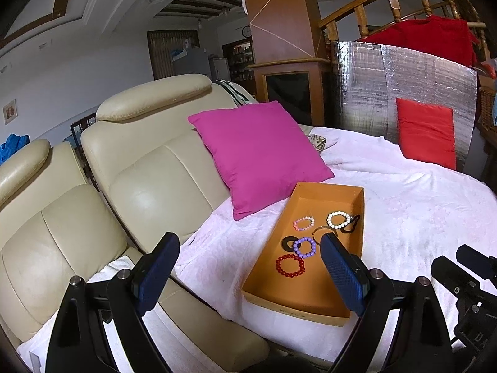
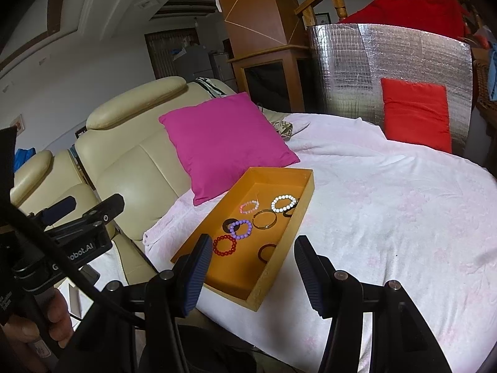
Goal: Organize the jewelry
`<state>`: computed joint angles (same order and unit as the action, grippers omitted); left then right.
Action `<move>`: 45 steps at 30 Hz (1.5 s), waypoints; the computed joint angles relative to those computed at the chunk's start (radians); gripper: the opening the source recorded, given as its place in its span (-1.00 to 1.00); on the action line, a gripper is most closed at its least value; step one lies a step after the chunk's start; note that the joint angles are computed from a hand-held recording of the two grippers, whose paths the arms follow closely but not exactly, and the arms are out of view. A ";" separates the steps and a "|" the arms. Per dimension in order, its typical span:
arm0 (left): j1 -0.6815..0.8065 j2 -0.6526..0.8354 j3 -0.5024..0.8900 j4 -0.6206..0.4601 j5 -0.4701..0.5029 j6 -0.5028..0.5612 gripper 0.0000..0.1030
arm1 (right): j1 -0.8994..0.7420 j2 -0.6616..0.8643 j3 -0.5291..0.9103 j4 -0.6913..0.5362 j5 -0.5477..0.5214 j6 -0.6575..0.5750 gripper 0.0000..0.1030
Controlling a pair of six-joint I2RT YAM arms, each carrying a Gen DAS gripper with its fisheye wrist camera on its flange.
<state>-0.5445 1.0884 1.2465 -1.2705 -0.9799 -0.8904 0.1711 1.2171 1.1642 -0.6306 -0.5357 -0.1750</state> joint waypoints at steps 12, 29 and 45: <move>-0.011 0.003 0.008 -0.027 -0.018 -0.024 0.79 | 0.015 -0.004 0.003 0.004 0.011 -0.004 0.14; 0.027 -0.044 -0.029 -0.008 -0.016 -0.011 0.79 | 0.076 -0.039 -0.036 0.069 0.144 0.017 0.21; 0.121 -0.139 -0.115 0.105 0.038 0.083 0.79 | 0.164 -0.078 -0.076 0.130 0.243 0.034 0.26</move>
<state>-0.4236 0.9494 1.1315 -1.1653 -0.9419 -0.8071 0.3355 1.1390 1.0881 -0.5008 -0.2924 -0.1410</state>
